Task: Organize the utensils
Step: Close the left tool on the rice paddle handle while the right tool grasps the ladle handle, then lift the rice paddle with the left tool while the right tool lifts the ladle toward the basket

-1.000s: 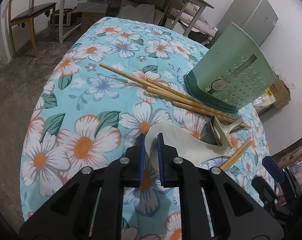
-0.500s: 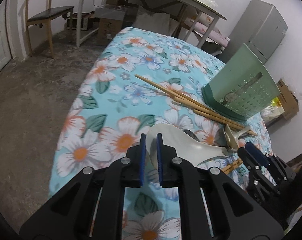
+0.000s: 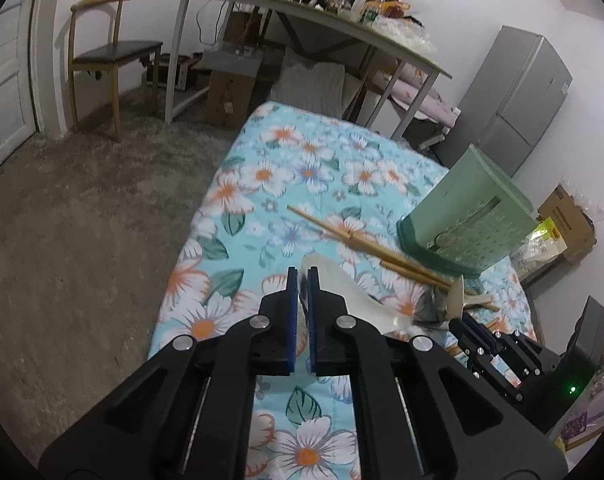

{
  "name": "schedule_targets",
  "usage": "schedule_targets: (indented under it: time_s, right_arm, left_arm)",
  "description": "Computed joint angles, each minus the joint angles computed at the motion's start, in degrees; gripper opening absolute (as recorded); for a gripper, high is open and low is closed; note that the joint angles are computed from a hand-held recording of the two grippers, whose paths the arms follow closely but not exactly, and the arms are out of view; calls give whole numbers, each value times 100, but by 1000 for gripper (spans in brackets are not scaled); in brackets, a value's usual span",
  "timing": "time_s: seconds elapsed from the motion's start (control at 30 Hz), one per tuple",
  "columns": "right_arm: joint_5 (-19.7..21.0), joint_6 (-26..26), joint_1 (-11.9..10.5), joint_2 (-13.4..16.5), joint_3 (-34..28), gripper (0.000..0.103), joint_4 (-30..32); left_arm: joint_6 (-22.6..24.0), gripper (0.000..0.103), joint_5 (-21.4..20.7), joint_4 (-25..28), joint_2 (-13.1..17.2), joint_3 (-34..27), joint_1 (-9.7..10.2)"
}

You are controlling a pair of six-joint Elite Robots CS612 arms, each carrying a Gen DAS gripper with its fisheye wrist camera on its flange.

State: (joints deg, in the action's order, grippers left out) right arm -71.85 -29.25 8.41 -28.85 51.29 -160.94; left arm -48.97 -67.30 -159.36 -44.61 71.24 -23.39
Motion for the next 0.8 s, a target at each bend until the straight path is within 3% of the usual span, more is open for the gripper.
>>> schedule_targets:
  time_s: [0.47, 0.8]
  right_arm:
    - [1217, 890, -294, -335, 384, 2, -826]
    - [1553, 1266, -383, -442, 524, 2, -1285]
  left_arm:
    - [176, 1, 676, -126, -167, 74, -173]
    - [321, 1, 973, -81, -189, 26, -272]
